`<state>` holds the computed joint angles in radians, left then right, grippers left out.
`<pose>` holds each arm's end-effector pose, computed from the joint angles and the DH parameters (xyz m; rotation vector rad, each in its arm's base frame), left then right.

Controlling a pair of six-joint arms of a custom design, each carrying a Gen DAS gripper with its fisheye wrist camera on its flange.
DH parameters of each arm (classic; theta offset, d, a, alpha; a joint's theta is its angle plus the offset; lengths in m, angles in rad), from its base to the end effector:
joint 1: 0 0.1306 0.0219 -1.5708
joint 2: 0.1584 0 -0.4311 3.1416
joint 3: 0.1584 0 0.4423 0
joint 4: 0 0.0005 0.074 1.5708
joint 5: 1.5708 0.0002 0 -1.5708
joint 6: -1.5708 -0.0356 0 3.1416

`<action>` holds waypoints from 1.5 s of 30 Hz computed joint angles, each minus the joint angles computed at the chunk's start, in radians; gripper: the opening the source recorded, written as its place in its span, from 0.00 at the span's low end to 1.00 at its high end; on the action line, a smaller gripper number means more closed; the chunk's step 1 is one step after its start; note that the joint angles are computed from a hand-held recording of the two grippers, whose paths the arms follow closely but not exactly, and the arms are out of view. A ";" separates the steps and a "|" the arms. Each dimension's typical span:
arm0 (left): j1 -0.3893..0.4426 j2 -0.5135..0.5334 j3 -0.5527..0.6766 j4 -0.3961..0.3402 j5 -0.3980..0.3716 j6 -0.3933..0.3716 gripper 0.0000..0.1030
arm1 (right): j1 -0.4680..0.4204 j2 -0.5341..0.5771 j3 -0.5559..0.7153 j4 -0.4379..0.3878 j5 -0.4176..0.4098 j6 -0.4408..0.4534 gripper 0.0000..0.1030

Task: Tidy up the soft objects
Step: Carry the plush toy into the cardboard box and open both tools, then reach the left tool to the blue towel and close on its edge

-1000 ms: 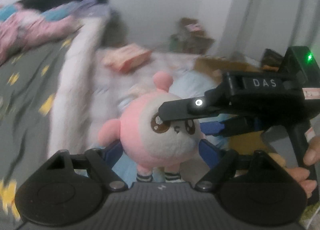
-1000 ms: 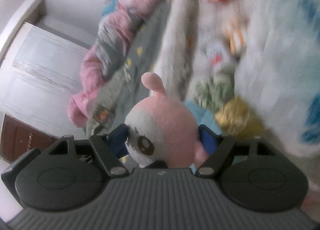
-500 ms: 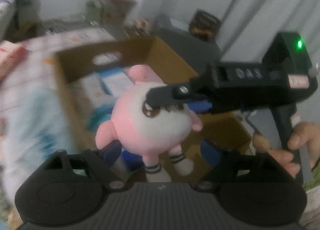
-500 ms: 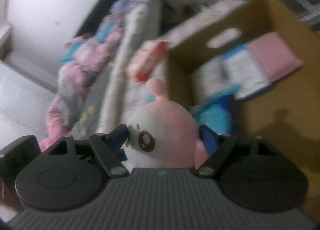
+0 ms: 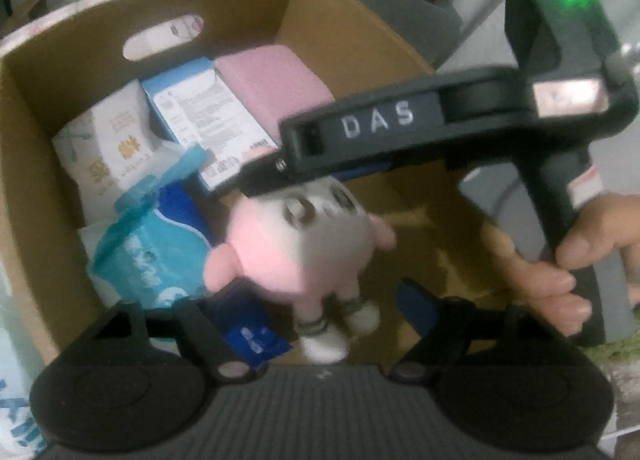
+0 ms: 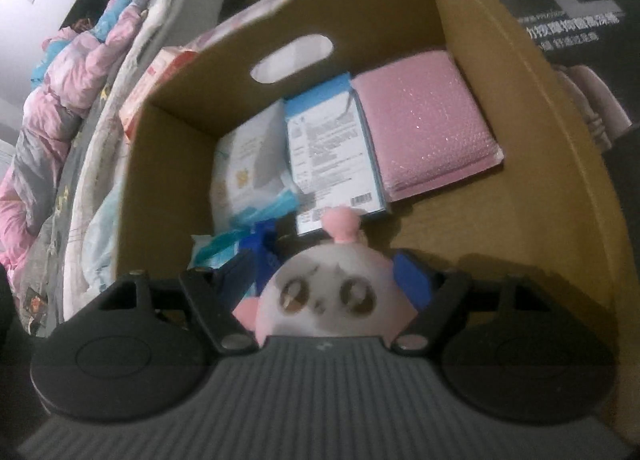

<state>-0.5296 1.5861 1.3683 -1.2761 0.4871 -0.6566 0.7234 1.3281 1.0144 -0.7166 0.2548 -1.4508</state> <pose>0.4540 -0.2857 0.3545 1.6716 2.4294 -0.7241 0.3525 0.2987 0.3306 1.0219 2.4227 0.4879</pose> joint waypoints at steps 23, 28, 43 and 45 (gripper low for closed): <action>0.526 -0.235 -0.051 0.165 0.284 -0.044 0.85 | 0.294 0.054 0.207 0.114 0.497 0.077 0.75; 0.669 -0.263 -0.124 0.263 0.232 -0.038 0.85 | 0.298 0.187 0.317 0.329 0.355 0.251 0.74; 0.730 -0.276 -0.390 0.509 0.047 -0.227 0.66 | 0.273 0.593 0.622 0.343 -0.051 0.066 0.57; 0.734 -0.269 -0.402 0.509 0.049 -0.238 0.62 | 0.275 0.633 0.666 0.301 -0.045 0.068 0.57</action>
